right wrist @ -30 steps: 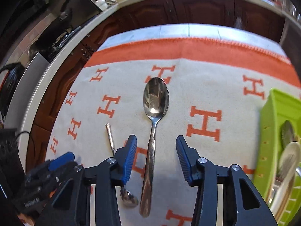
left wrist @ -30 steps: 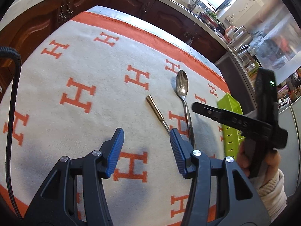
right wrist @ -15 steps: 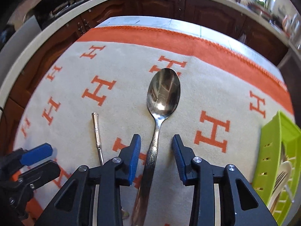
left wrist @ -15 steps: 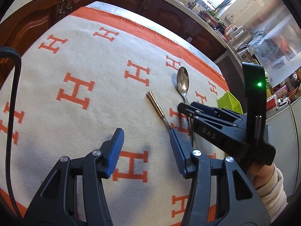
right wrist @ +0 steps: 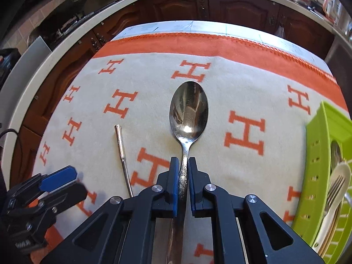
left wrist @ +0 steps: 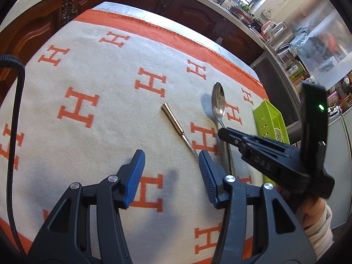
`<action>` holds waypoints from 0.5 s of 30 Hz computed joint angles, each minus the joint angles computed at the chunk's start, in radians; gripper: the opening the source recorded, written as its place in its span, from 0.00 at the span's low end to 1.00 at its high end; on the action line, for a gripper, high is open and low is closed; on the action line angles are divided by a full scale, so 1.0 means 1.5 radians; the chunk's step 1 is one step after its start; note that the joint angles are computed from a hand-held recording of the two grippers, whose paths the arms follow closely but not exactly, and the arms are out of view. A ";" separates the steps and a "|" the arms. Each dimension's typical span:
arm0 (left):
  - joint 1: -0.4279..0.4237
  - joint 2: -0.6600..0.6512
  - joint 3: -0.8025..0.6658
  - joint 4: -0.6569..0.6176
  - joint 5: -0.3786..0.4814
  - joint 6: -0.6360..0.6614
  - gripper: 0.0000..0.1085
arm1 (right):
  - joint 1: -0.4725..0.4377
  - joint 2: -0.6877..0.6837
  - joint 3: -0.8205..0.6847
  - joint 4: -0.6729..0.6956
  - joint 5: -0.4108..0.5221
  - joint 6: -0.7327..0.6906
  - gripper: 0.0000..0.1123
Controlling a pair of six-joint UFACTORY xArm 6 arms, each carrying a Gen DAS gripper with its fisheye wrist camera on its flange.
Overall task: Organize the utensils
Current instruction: 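Grasp the large metal spoon with the right tool while the left tool grasps the gold-handled spoon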
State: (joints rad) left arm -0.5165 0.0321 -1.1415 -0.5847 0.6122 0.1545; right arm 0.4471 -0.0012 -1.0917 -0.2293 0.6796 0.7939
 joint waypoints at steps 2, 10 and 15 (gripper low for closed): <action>-0.005 0.020 -0.024 0.019 0.013 -0.030 0.44 | -0.001 -0.038 0.042 0.005 -0.023 0.011 0.07; -0.040 0.087 -0.104 0.128 0.045 -0.152 0.44 | 0.003 -0.212 0.188 -0.016 -0.083 0.075 0.07; -0.077 0.111 -0.136 0.275 0.051 -0.263 0.44 | 0.007 -0.306 0.250 -0.039 -0.088 0.111 0.07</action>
State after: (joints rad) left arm -0.6325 0.1991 -1.3458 -0.1720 0.6892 -0.2402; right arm 0.4572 -0.4609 -0.7162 -0.2882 0.5472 0.9609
